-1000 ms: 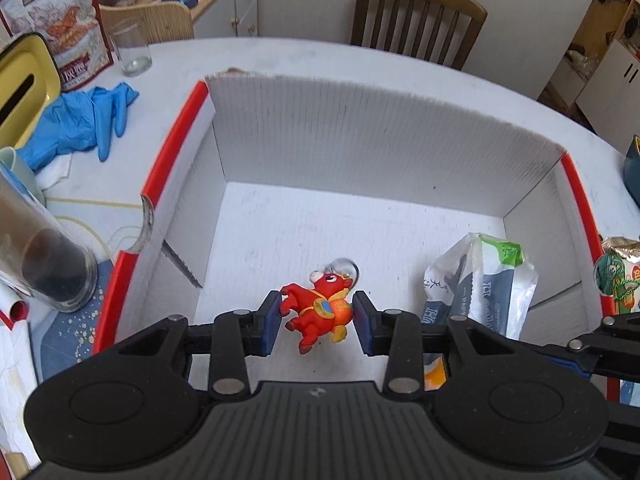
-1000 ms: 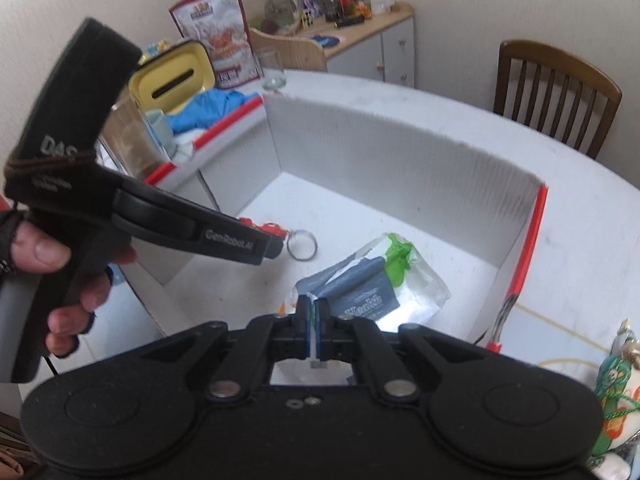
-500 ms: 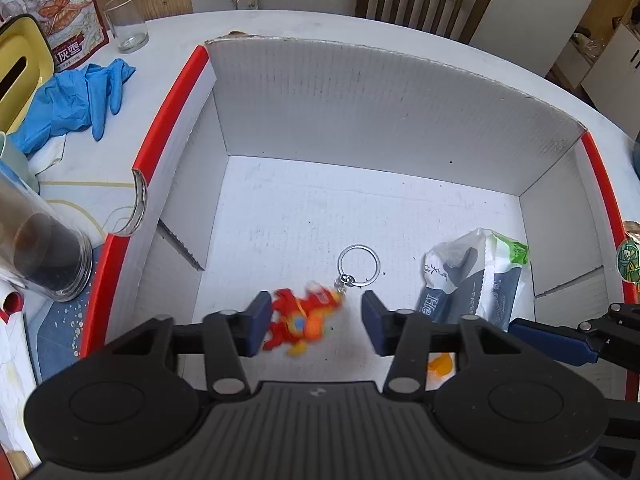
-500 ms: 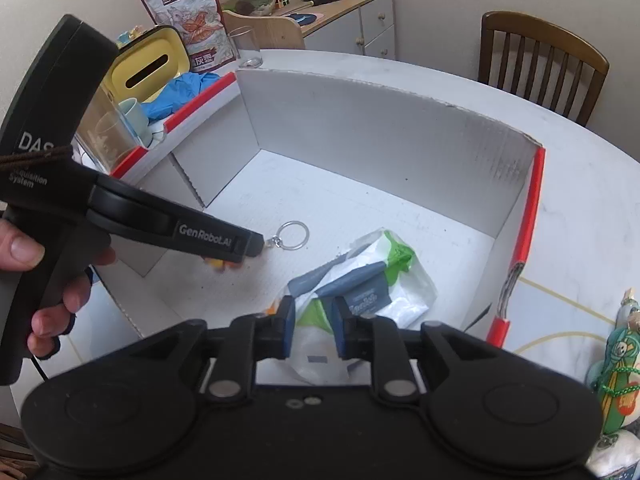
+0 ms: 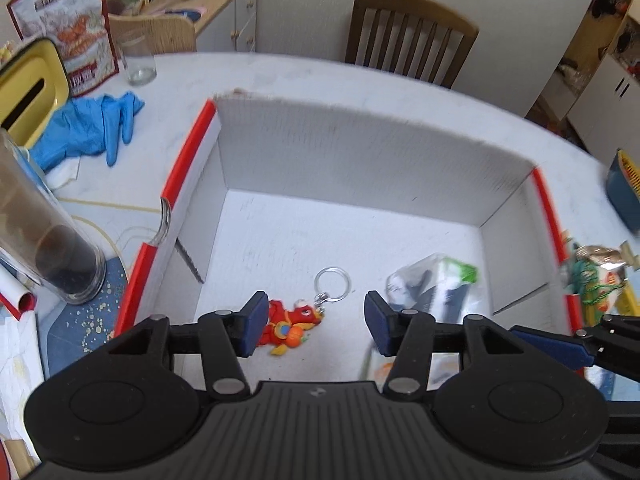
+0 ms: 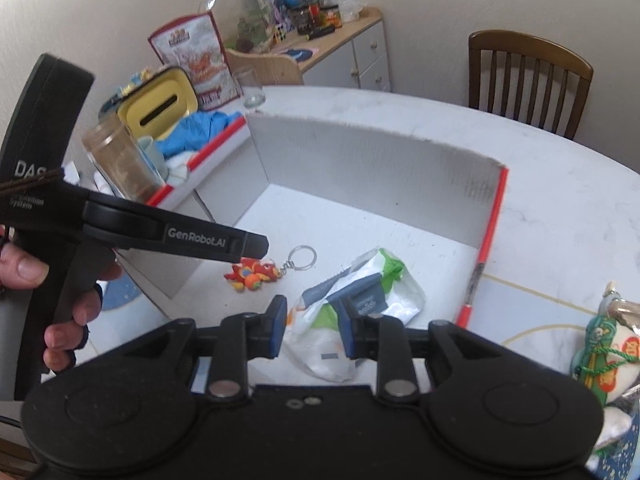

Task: Organize objects
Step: 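Open left gripper dropping dragon toy while right gripper releases pack into box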

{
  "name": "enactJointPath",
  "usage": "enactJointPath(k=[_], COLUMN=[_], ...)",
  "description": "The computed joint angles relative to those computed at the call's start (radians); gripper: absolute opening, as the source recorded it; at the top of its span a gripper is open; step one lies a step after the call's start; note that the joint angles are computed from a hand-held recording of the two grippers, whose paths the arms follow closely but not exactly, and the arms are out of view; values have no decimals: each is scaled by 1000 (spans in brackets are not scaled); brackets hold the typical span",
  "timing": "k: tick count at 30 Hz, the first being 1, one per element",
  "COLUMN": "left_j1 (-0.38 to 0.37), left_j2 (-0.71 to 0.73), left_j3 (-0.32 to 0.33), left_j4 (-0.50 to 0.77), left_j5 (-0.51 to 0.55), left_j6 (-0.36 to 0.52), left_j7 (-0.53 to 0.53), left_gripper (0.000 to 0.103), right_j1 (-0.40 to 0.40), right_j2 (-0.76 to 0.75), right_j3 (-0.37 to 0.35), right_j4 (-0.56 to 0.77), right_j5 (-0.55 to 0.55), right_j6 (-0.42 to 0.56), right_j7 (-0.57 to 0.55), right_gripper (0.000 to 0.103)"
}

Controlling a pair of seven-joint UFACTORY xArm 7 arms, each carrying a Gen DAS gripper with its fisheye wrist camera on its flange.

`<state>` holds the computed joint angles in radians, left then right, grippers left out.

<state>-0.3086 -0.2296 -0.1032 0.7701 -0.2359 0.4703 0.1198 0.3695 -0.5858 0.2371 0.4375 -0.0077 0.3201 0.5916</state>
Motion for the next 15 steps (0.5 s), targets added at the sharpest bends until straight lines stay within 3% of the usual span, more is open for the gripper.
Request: enactJointPath(k=[11,13,15], left_j1=[-61,-73,-85], left_j2=[-178,-207,-237], left_j3=[-8,-12,-19], left_j4=[-84,-99,-117], left_j5=[-9,-5,3], left_j6=[-34,-39,-48], left_j7=[3,-4,-14], left_gripper=[52,60,64], right_j1=[4,2,4], right_j2=[-257,-299,-348], right_j3=[13,19,21], right_j4=[-95,-106,-122], right_j5=[2,-1,-2], right_j6=[61,78,99], right_j7=[58,67,75], right_gripper=[40,42,52])
